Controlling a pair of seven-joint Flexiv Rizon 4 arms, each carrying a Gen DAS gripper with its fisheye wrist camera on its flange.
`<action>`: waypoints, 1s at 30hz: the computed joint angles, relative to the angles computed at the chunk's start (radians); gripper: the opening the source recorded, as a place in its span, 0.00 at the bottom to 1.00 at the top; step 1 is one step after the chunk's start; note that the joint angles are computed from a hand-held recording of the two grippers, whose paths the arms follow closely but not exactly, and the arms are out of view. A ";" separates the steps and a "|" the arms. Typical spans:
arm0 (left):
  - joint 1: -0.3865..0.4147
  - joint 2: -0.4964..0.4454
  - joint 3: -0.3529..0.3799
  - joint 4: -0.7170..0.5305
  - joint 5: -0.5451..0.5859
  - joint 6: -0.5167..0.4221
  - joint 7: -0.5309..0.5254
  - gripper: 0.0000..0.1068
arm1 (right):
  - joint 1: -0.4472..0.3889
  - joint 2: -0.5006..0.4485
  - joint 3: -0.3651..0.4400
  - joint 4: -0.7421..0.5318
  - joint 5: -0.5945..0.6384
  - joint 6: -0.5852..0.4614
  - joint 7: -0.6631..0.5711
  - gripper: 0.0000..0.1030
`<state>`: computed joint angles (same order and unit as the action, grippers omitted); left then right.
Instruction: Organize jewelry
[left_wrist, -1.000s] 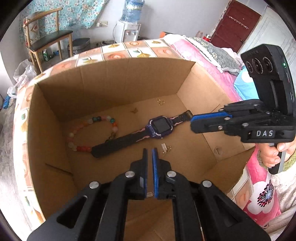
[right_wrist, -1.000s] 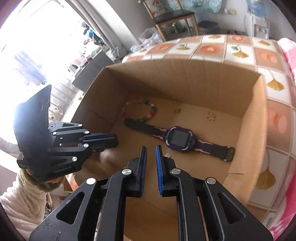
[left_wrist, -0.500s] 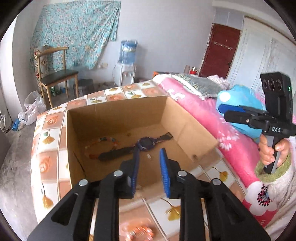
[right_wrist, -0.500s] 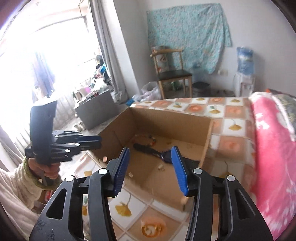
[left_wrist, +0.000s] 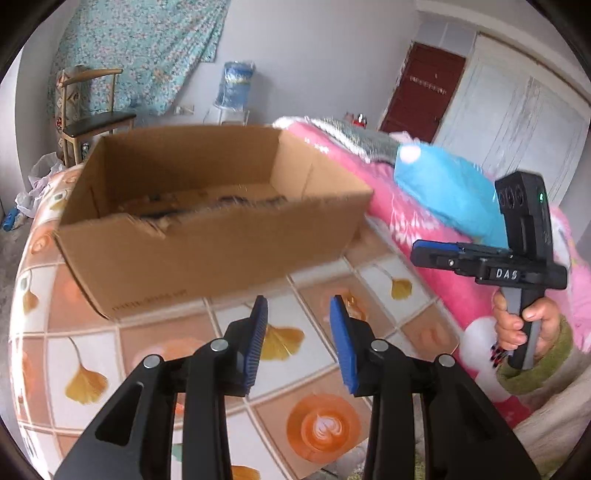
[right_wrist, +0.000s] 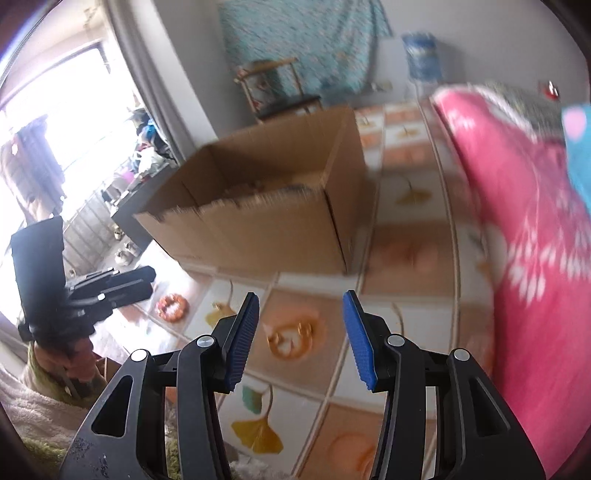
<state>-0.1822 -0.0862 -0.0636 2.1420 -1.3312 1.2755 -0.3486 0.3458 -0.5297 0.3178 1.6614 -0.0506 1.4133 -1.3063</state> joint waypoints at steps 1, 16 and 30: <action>-0.009 -0.008 -0.009 0.004 -0.010 0.013 0.011 0.32 | 0.005 -0.002 -0.006 0.007 0.003 0.002 0.010 0.44; -0.117 -0.118 -0.071 -0.035 -0.147 0.134 0.230 0.32 | 0.049 -0.038 -0.048 0.024 -0.057 -0.028 0.049 0.28; -0.037 -0.216 -0.134 -0.082 0.097 0.182 0.081 0.22 | 0.020 -0.093 -0.015 -0.022 -0.038 -0.040 0.018 0.28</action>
<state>-0.2196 -0.3022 -0.1974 2.0597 -1.2346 1.4575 -0.2677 0.3661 -0.6228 0.3029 1.6396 -0.0885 1.3729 -1.2887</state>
